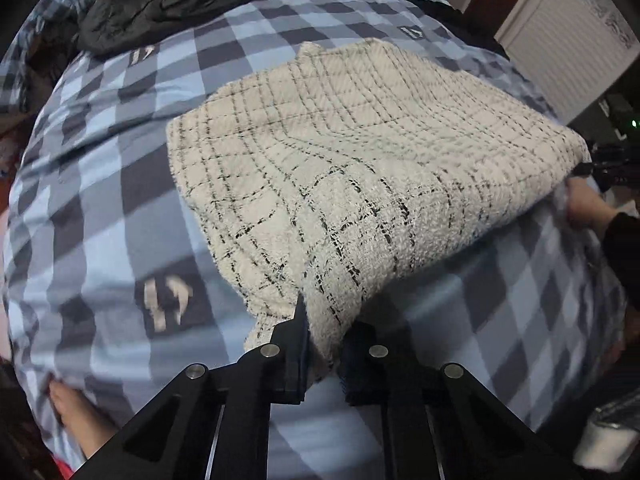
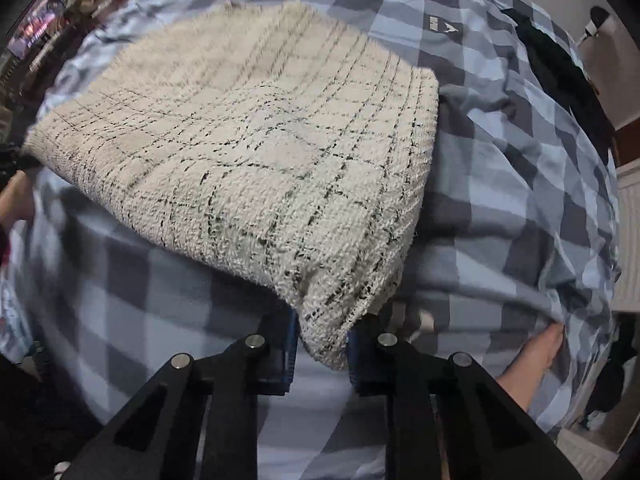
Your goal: Fold small clothes
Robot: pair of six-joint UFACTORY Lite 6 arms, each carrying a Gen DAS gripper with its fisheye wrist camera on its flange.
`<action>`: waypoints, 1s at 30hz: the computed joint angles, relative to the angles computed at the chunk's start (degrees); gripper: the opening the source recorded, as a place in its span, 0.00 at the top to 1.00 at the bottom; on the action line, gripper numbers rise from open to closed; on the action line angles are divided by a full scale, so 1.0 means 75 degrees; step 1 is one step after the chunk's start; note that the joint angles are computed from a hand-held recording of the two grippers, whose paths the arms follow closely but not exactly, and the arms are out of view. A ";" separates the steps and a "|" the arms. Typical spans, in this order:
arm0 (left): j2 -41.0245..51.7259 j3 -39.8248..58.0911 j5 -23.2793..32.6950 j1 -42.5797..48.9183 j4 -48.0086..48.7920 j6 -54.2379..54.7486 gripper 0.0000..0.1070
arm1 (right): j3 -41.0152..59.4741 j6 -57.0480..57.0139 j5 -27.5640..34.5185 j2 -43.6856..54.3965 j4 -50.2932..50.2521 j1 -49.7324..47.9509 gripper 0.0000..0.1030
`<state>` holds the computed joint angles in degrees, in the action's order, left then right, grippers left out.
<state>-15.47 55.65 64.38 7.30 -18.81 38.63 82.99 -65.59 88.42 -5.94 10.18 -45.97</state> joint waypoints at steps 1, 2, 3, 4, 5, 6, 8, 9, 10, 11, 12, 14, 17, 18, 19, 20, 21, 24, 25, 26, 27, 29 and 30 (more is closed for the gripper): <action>-0.0097 0.0037 0.0383 0.0286 -0.0002 0.0211 0.90 | 0.0175 -0.0215 0.0393 -0.0055 -0.0006 -0.0243 0.85; -0.0369 -0.0093 0.0762 0.0404 0.0093 0.0300 0.90 | 0.0244 -0.0468 0.0714 -0.0164 -0.0064 -0.0442 0.85; -0.0616 -0.0178 0.1241 0.0540 0.0240 0.0450 0.90 | 0.0182 -0.0841 0.1030 -0.0372 -0.0220 -0.0648 0.85; -0.0932 -0.0427 0.1684 0.0530 0.0442 0.0541 0.90 | -0.0021 -0.1222 0.1162 -0.0570 -0.0463 -0.0867 0.85; -0.1225 -0.0617 0.2076 0.0550 0.0622 0.0654 0.90 | -0.0222 -0.1504 0.1300 -0.0809 -0.0751 -0.0968 0.85; -0.1487 -0.0870 0.2423 0.0435 0.0828 0.0651 0.91 | -0.0357 -0.1750 0.1394 -0.0968 -0.1031 -0.1005 0.85; -0.2174 -0.1307 0.2874 0.0039 0.1068 0.0744 0.91 | -0.0781 -0.2381 0.1530 -0.1338 -0.1633 -0.1232 0.85; -0.2398 -0.1414 0.2934 -0.0093 0.1099 0.0825 0.91 | -0.1047 -0.2678 0.1565 -0.1527 -0.1891 -0.1348 0.85; -0.2409 -0.1404 0.2887 -0.0176 0.1069 0.0743 0.91 | -0.1073 -0.2744 0.1363 -0.1397 -0.1966 -0.1430 0.85; -0.2146 -0.1309 0.2805 -0.0049 0.0950 0.0681 0.91 | -0.1172 -0.2621 0.1331 -0.1329 -0.2058 -0.1385 0.85; -0.1868 -0.1150 0.2698 0.0183 0.0795 0.0716 0.91 | -0.1153 -0.2415 0.1331 -0.1206 -0.2035 -0.1327 0.85; -0.1183 -0.0602 0.2628 0.0945 0.0394 0.1015 0.91 | -0.0647 -0.1863 0.1539 -0.0612 -0.1712 -0.1263 0.84; 0.0024 0.0483 0.2138 0.1260 -0.0194 0.0746 0.91 | 0.0995 -0.0555 0.1879 0.0817 -0.0608 -0.0835 0.84; 0.0431 0.0811 0.1866 0.1194 -0.0310 0.0580 0.91 | 0.1432 -0.0208 0.1938 0.1190 -0.0386 -0.0689 0.84; 0.0871 0.1220 0.1643 0.1155 -0.0436 0.0450 0.91 | 0.2157 0.0322 0.1985 0.1754 0.0018 -0.0475 0.84; 0.1402 0.1651 0.1284 0.1118 -0.0647 0.0354 0.91 | 0.2562 0.0533 0.2031 0.2080 0.0186 -0.0390 0.84; 0.1867 0.1940 0.0955 0.1082 -0.0853 0.0338 0.91 | 0.3069 0.0906 0.1973 0.2493 0.0390 -0.0139 0.84; 0.3620 0.3033 -0.0156 0.0903 -0.1410 -0.0138 0.91 | 0.4277 0.2186 0.1531 0.3749 0.0515 0.0845 0.85; 0.4082 0.3281 -0.0517 0.0788 -0.1427 -0.0323 0.91 | 0.4486 0.2568 0.1233 0.4065 0.0431 0.1214 0.85; 0.4512 0.3558 -0.0767 0.0630 -0.1280 -0.0497 0.91 | 0.4728 0.2872 0.0889 0.4480 0.0215 0.1631 0.85; 0.4914 0.3838 -0.1030 0.0430 -0.1047 -0.0604 0.91 | 0.4746 0.3108 0.0636 0.4674 0.0055 0.1902 0.85; 0.5296 0.4054 -0.1397 0.0266 -0.0936 -0.0679 0.91 | 0.4904 0.3553 0.0121 0.5182 -0.0256 0.2454 0.85; 0.5508 0.4203 -0.1424 0.0314 -0.1000 -0.0634 0.91 | 0.5091 0.3670 0.0004 0.5434 -0.0355 0.2595 0.85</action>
